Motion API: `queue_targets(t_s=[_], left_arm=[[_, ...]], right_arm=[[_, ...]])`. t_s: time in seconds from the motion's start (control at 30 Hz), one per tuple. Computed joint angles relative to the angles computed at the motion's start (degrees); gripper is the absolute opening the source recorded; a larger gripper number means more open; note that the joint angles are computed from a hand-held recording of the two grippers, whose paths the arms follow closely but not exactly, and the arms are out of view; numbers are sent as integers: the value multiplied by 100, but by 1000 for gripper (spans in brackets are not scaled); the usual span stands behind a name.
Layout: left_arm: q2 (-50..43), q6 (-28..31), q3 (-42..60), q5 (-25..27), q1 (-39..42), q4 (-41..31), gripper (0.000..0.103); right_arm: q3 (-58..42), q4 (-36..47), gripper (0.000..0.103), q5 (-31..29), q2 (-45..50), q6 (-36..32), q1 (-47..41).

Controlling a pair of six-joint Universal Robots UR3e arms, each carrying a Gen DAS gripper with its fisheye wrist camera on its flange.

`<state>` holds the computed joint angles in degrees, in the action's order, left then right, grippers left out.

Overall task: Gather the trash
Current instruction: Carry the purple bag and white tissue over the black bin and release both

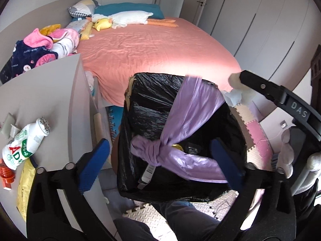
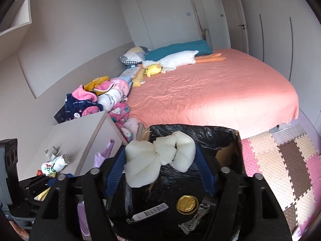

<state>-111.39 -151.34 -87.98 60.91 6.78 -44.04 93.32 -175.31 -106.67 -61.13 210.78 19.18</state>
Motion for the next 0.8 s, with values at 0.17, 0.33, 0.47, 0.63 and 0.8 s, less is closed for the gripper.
queue_targets(t_s=[0.17,0.33,0.47,0.63,0.8], left_arm=[[-10,-15,-64,174,-86,189,97],[21,-16,-135,140,34,169,97],[76,-70,-191,106,124,176,97],[214,-23,-416,81,317,307,97],[359,-20,-617,45,584,391,97]], right_arm=[[94,-125,87,-288,-68,-72,15],[22,-63,87,-182,-4,-89,4],[-166,76,87,-173,89,-134,85],[-568,299,87,-135,325,-183,237],[-1078,519,87,-30,625,-336,441]])
